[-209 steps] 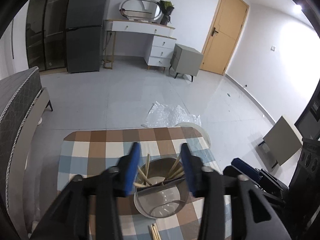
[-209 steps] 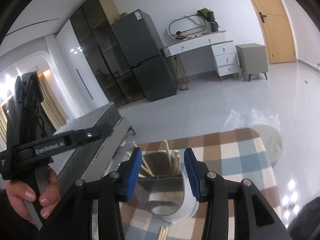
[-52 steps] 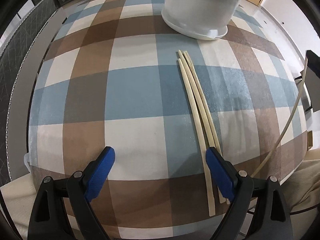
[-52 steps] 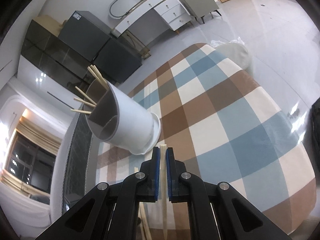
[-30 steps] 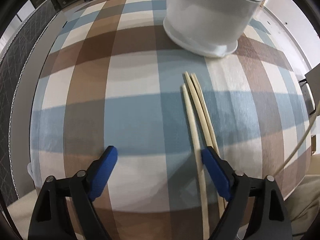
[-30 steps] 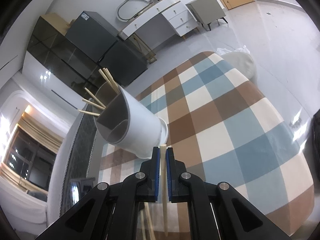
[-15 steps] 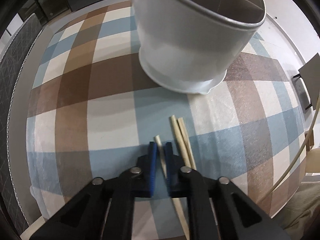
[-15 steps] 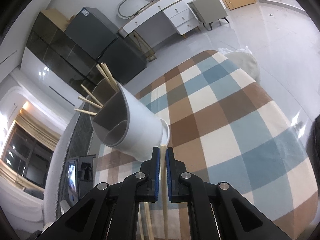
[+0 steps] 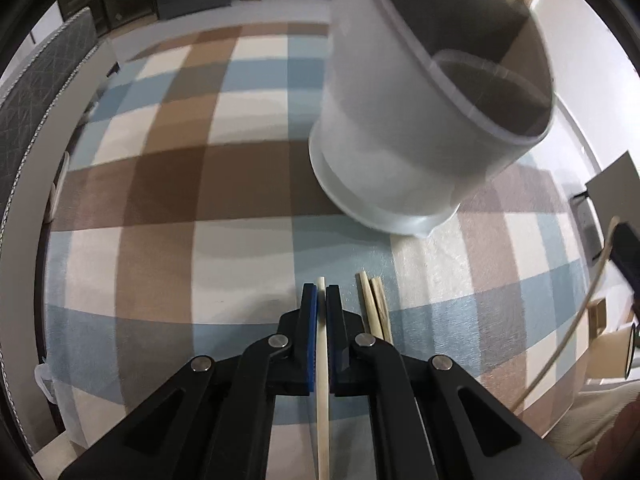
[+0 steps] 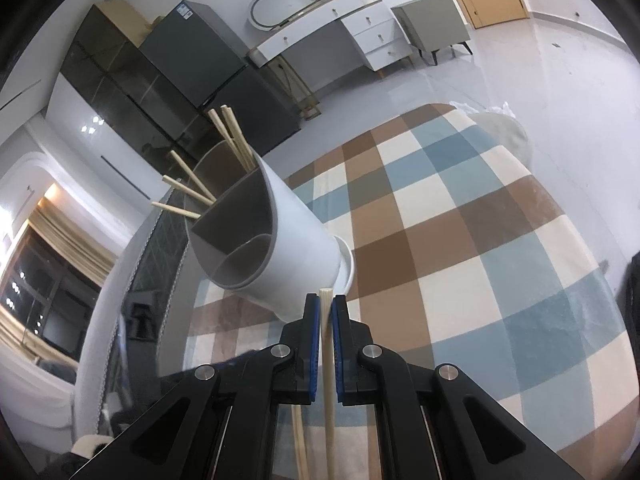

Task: Organize utensils
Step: 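Close the left tool on another wooden chopstick from the bundle, then lift both held chopsticks and carry them over the utensil holder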

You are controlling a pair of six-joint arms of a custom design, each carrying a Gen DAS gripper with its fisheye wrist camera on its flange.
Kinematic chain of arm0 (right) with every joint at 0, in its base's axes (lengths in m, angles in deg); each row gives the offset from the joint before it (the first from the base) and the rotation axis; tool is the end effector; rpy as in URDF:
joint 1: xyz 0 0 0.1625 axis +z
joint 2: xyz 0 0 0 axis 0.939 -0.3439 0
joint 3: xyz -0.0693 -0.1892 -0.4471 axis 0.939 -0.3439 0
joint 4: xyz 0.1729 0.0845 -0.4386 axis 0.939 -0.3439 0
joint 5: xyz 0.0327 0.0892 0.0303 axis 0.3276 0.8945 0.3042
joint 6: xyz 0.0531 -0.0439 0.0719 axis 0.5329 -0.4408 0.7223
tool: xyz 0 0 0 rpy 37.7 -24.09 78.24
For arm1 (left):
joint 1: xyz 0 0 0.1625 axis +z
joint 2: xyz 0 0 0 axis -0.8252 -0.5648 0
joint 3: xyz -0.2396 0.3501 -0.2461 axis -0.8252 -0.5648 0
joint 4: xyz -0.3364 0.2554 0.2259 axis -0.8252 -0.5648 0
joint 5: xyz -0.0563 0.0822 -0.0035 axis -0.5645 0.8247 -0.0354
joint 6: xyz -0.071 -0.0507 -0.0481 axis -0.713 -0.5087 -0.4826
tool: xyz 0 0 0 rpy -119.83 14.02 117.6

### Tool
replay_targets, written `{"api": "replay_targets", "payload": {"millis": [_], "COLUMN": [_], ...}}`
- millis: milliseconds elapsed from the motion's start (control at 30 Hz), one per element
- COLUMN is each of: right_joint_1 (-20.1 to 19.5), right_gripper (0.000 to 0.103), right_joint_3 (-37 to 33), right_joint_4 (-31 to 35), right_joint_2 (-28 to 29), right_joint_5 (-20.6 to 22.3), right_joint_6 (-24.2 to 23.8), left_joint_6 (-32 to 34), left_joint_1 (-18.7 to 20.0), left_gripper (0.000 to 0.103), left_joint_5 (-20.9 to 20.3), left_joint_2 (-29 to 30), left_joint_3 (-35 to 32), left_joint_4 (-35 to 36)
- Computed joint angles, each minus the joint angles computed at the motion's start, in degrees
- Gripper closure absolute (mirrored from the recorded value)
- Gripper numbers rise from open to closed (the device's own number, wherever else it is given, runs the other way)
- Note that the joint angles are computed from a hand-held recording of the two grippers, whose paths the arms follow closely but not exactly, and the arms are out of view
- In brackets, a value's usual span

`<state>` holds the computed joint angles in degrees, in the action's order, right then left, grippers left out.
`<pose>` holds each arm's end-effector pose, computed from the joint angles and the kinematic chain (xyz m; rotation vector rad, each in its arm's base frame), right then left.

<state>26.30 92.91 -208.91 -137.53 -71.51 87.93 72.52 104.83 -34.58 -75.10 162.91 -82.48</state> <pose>0.1346 -0.4776 0.2531 -0.3902 -2.4051 1.3493 -0.3065 -0.6276 0.0162 0.8846 2.5134 -0.0795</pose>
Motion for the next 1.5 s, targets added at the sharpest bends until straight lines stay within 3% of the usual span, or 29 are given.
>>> {"api": "replay_targets", "payload": {"millis": [333, 533, 700, 1000, 1100, 1500], "right_joint_1": [4.7, 7.6, 10.4, 13.5, 14.5, 15.6], "right_gripper": [0.098, 0.098, 0.098, 0.098, 0.098, 0.098], "right_joint_3": [1.2, 1.9, 2.0, 2.0, 1.8, 1.7], "right_joint_4": [-4.5, -7.3, -9.7, -12.1, -12.8, -12.9], "right_joint_2": [0.2, 1.6, 3.2, 4.8, 5.4, 6.1], "right_joint_5": [-3.7, -6.6, -10.1, -13.5, -14.8, -16.1], "right_joint_6": [-3.9, -5.8, -9.3, -11.5, -12.7, -12.9], "left_joint_6": [5.3, 5.4, 5.2, 5.5, 6.4, 6.2], "left_joint_1": [-3.2, -4.0, -5.5, -6.4, -6.9, -6.2], "left_gripper": [0.103, 0.103, 0.103, 0.103, 0.103, 0.103], "left_joint_5": [-1.5, -1.7, -1.8, -2.7, -1.2, -2.8], "left_joint_2": [-6.4, -9.1, -12.0, -14.3, -14.3, -15.3], "left_joint_3": [8.5, 12.2, 15.1, 16.3, 16.3, 15.6], "left_joint_4": [-18.6, -23.6, -25.1, -23.8, -23.1, -21.0]}}
